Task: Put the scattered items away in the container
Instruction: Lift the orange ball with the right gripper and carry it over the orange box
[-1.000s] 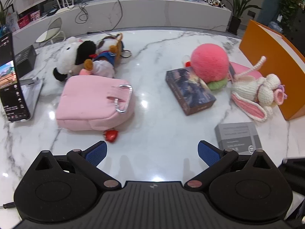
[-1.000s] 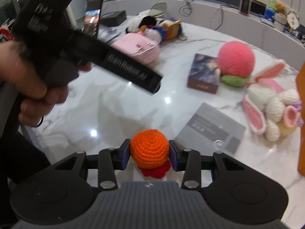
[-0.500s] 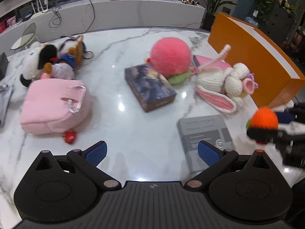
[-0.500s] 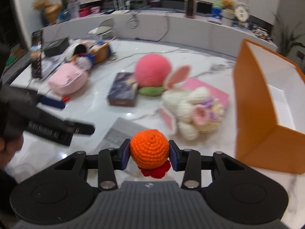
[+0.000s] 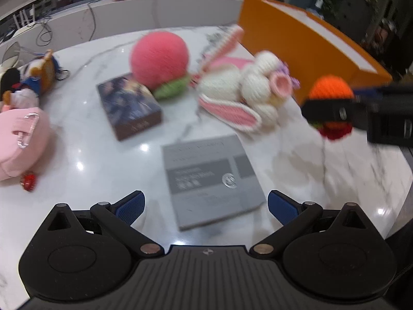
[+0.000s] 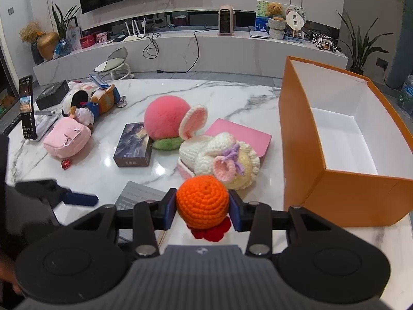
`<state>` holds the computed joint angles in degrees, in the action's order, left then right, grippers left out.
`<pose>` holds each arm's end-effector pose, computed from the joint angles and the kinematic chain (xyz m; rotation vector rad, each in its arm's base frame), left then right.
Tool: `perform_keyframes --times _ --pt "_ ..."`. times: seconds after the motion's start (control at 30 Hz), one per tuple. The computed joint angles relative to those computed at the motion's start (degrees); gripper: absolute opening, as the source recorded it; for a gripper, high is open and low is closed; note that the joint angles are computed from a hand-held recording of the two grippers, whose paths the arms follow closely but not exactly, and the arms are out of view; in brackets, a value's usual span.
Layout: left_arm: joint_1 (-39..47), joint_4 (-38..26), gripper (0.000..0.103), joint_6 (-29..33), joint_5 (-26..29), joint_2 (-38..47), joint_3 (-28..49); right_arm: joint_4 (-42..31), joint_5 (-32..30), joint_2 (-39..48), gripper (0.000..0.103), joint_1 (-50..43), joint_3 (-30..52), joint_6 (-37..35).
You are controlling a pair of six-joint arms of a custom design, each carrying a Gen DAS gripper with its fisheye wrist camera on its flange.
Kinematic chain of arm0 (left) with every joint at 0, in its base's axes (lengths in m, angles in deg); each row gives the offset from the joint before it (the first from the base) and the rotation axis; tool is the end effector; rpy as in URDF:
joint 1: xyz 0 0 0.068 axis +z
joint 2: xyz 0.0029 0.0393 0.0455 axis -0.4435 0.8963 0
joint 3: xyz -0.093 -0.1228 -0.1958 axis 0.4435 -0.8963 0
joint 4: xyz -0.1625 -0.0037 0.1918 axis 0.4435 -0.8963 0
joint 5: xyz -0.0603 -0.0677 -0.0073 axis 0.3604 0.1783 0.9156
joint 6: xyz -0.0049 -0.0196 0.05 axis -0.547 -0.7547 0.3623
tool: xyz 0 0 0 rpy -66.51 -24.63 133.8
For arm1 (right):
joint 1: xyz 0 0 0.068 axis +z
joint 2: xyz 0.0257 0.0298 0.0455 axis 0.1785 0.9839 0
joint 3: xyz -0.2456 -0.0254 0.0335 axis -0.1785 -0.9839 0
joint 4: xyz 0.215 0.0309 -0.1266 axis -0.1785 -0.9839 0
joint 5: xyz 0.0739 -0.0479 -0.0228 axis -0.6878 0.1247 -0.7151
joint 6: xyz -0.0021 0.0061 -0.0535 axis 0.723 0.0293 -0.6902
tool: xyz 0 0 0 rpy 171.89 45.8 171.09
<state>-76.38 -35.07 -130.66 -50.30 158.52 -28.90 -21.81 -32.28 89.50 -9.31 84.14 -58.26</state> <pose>0.1659 -0.1751 0.0396 -0.2592 2.5433 -0.0981 0.2685 -0.0707 0.1101 -0.9550 2.2139 0.4535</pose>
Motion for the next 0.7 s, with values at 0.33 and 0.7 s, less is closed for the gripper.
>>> perform_keyframes --times 0.33,0.7 --pt "-1.03 -2.86 0.103 0.12 -3.70 7.15 5.49 -2.44 -1.43 0.27 0.045 -1.20 1.09 -1.78" --pt "1.19 -3.79 0.099 3.10 -3.60 4.91 4.03 -3.93 -2.59 0.51 0.045 -2.10 1.65 -3.23"
